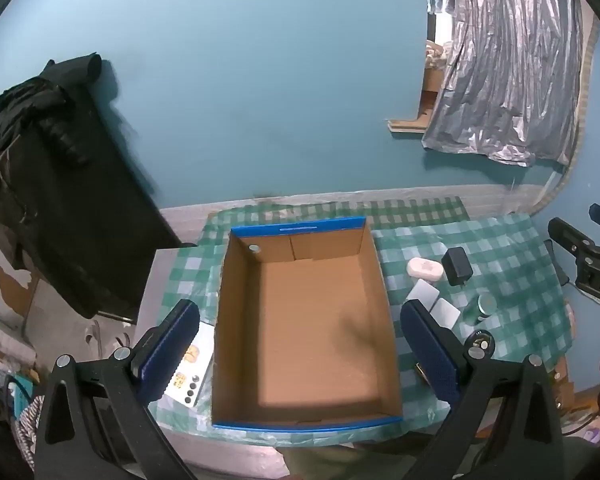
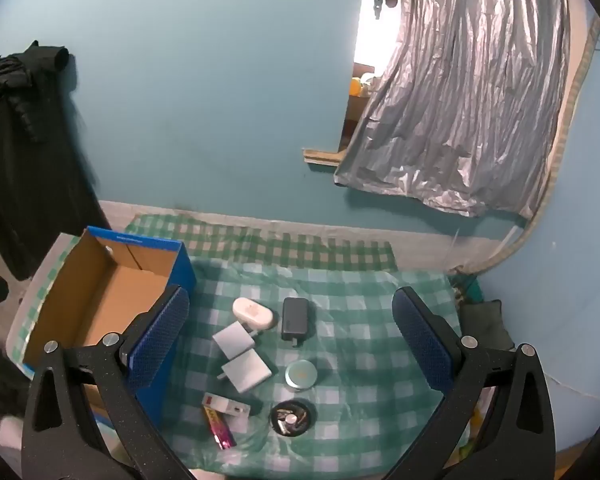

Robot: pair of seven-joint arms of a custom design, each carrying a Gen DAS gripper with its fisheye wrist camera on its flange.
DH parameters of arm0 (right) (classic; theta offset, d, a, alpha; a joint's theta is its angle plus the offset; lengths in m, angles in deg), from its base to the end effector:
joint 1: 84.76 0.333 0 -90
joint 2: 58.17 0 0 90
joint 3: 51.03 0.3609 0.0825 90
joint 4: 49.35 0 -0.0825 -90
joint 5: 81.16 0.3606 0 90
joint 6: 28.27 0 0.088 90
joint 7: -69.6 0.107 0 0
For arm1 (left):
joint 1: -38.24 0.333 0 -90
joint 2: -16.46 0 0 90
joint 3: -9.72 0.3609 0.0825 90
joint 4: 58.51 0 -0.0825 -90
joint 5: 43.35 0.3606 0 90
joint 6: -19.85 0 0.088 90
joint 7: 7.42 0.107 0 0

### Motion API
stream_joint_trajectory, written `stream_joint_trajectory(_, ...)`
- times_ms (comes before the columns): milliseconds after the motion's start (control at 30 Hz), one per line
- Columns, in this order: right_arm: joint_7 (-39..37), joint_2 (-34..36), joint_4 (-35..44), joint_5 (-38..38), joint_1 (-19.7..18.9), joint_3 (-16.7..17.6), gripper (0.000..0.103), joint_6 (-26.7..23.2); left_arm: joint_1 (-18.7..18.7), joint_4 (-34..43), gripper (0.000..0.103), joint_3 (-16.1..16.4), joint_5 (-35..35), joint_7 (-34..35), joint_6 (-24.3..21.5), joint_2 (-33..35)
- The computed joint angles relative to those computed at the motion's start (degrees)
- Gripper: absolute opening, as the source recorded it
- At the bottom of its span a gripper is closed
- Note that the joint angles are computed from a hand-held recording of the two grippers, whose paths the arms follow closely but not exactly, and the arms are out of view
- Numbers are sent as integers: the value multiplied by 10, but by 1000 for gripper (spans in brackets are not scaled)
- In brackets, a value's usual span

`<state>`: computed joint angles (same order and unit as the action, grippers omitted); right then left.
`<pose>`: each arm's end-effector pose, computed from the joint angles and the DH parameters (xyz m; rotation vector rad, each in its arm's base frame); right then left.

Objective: Organize rigid objects

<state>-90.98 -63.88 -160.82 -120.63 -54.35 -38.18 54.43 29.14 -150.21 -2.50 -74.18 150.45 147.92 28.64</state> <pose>0.3846 0.2662 0.5750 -0.6581 2.7756 -1.2263 0.6060 -0.2366 0.6080 -0.3838 2.7786 -0.9391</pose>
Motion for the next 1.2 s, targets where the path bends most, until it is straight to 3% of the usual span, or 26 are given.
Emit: stream_joint_trajectory(1200,-8,-7,-18,2,-6,-2,102,23,-1,3,101,0,3,-21,-2,1)
